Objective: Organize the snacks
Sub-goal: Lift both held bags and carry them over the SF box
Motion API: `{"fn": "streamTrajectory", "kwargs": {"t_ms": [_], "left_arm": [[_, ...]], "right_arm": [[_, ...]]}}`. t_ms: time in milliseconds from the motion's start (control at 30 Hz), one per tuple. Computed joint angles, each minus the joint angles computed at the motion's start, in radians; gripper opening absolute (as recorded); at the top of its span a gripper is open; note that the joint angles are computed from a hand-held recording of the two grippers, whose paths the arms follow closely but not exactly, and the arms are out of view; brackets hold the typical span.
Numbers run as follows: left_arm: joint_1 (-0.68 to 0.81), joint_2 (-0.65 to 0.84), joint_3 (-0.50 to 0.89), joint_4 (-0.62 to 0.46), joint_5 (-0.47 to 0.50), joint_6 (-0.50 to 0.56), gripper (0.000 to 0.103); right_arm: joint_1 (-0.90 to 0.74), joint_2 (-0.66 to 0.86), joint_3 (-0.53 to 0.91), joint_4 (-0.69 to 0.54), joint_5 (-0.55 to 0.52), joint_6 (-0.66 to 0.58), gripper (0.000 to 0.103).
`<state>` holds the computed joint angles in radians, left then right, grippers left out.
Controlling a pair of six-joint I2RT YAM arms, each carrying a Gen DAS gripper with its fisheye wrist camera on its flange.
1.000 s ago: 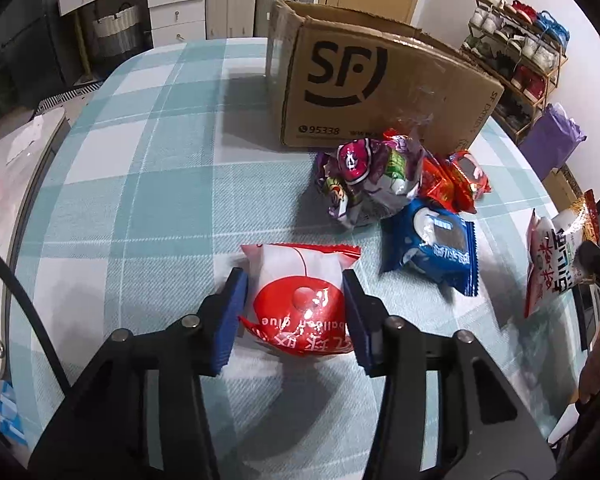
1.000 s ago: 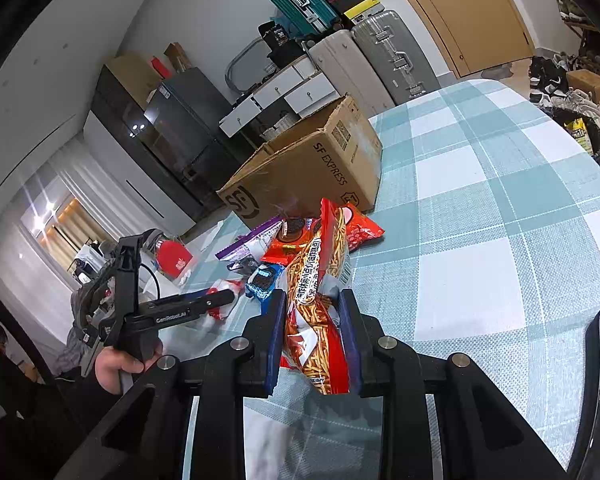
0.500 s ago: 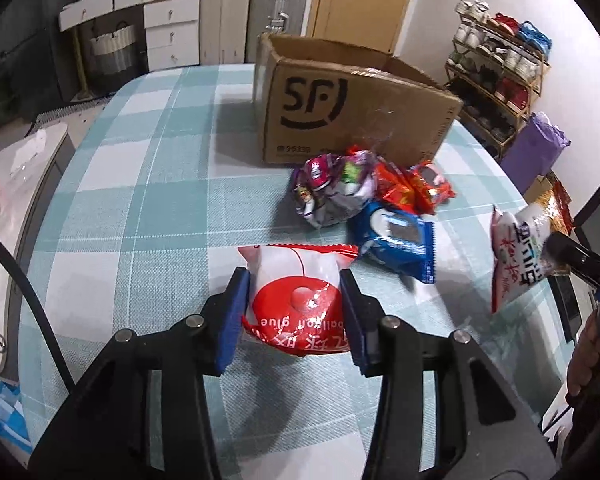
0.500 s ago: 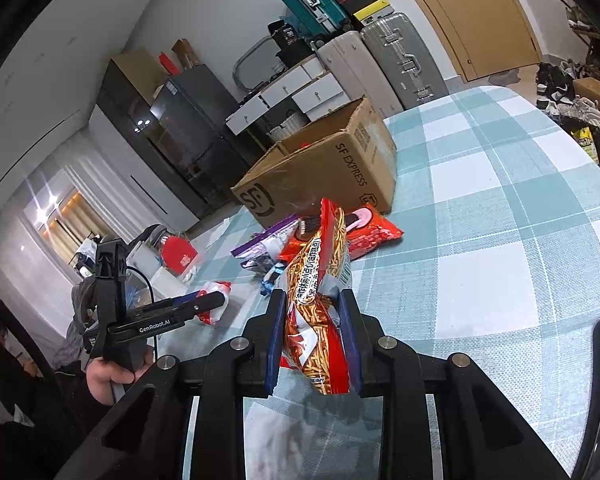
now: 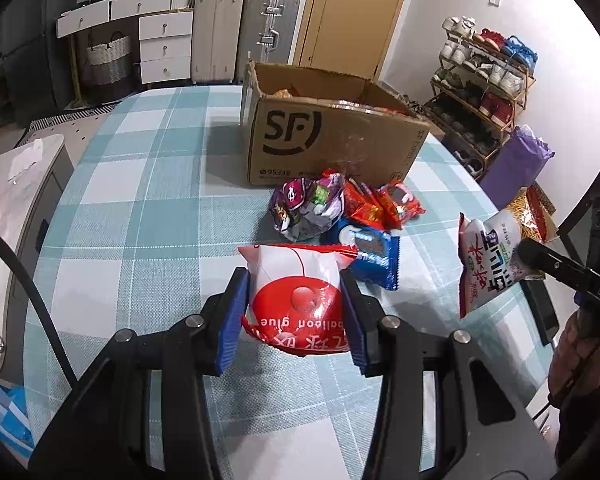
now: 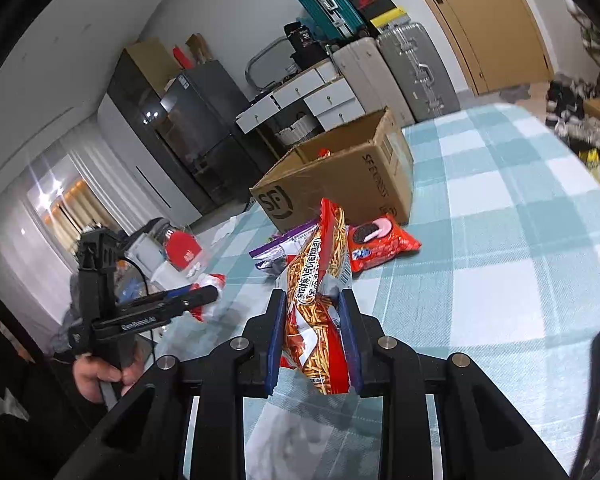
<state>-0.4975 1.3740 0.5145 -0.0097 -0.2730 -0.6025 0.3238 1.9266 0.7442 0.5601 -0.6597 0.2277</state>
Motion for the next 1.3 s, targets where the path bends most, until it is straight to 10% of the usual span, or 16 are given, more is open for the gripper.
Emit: {"fn": "streamTrajectory", "kwargs": {"t_ms": [633,1300], "left_arm": [[0.105,-0.07,0.286,-0.285,0.084,0.07,0.041],[0.304,0.371,1.014,-0.543,0.264,0.228,0.042]], "right_arm": [[0.006,-0.105,0.158,-0.131,-0.074,0.049,0.026],[0.019,0.094,0.862,-0.522,-0.073,0.057,0.026]]}}
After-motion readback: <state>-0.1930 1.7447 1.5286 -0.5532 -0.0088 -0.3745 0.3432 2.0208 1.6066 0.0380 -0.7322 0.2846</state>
